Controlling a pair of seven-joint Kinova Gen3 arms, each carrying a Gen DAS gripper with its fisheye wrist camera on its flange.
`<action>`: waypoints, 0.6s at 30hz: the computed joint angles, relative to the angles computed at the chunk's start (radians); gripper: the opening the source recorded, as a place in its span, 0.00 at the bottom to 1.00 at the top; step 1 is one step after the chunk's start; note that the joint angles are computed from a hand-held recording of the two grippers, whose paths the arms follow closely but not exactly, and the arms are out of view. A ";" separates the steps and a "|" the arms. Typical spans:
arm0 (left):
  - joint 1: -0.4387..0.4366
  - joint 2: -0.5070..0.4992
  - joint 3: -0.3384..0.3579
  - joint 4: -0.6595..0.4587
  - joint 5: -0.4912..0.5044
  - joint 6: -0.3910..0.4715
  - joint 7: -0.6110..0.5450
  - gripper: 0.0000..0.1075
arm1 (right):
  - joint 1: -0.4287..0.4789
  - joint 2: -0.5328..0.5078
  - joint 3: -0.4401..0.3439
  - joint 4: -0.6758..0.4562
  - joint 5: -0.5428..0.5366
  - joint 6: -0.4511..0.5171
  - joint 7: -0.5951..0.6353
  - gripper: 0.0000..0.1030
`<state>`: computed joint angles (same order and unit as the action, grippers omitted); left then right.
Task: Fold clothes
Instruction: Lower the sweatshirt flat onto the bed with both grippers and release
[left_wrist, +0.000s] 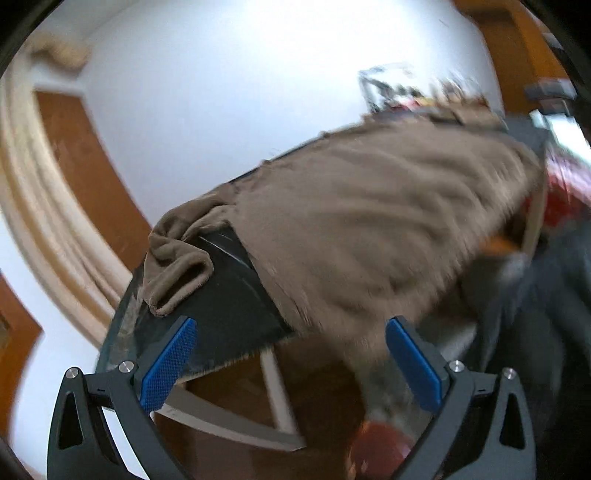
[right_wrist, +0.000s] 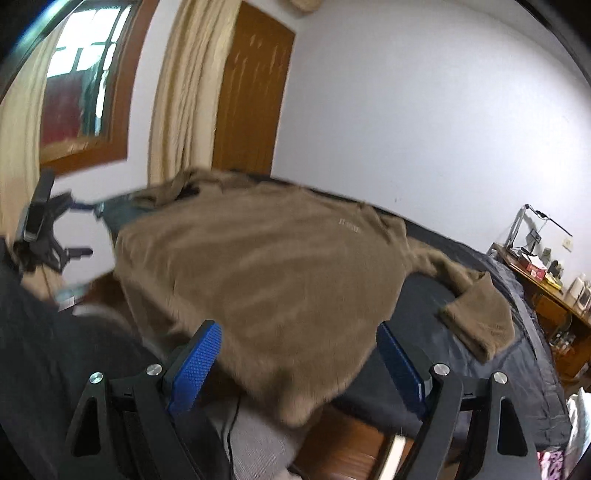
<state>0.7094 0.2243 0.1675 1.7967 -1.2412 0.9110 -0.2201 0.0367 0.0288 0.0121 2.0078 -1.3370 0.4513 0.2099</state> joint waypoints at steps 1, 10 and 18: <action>-0.045 -0.014 0.010 -0.013 0.021 -0.041 0.009 0.95 | -0.028 0.011 0.005 -0.022 0.014 -0.030 -0.040 0.85; -0.274 0.081 0.030 -0.197 0.268 -0.258 -0.087 0.95 | -0.424 0.259 0.354 -0.266 0.228 0.073 -0.406 0.85; -0.200 0.156 -0.099 -0.278 0.483 -0.209 -0.285 0.96 | -0.437 0.338 0.394 -0.306 0.371 0.118 -0.588 0.87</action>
<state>0.5099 0.3806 0.0686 1.5188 -0.7585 0.7018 -0.5053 -0.4001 0.3671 0.4060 1.7017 -0.9658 0.5692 -0.3782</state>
